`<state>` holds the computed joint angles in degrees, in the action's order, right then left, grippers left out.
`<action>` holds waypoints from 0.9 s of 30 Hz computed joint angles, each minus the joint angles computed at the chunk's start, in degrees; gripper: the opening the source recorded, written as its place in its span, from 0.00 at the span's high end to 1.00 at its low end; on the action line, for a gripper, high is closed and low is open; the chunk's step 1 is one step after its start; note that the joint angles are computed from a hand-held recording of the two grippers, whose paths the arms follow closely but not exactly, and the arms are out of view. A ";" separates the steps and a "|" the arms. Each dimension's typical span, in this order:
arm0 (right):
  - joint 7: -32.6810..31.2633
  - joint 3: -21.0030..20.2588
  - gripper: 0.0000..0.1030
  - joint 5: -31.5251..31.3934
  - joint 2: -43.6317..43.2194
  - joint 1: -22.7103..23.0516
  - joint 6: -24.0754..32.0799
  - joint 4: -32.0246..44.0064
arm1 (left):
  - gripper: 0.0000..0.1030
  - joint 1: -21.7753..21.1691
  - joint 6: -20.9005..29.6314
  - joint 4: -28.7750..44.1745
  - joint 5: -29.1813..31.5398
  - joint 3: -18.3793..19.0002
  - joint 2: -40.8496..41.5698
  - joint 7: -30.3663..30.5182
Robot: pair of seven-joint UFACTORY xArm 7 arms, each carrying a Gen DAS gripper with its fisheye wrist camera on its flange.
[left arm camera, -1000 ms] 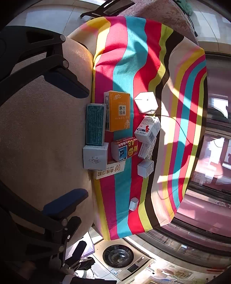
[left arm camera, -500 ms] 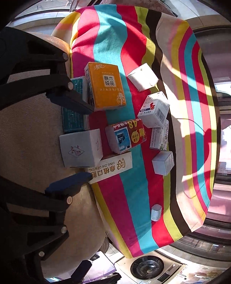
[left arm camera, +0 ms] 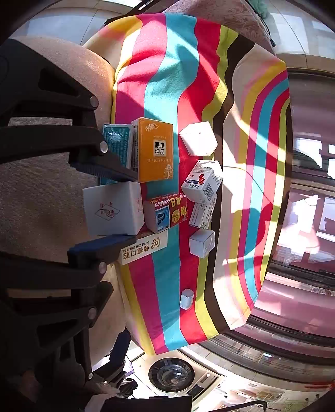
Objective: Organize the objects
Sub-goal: 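Grasp the white logo box with the left tool while the right grasps the DING ZHI DENTAL box, then carry both white boxes over the storage box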
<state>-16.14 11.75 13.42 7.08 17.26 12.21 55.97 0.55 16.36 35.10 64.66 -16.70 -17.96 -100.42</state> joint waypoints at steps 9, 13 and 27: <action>3.91 -0.41 0.11 -7.57 7.31 3.47 3.70 8.81 | 0.55 2.28 -0.19 -2.64 4.34 -1.22 -3.91 -7.30; 6.79 -1.55 0.24 -11.86 10.62 5.32 6.17 12.59 | 0.56 2.20 -0.09 -2.15 5.03 -1.10 -3.08 -7.49; 6.63 0.11 0.68 -9.55 8.01 2.54 3.88 9.38 | 0.56 -2.10 3.44 -0.04 2.05 -0.52 -1.69 -1.71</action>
<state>-9.50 11.85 3.87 15.09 19.80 16.09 65.35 -1.54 19.80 35.06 66.71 -17.22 -19.65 -102.13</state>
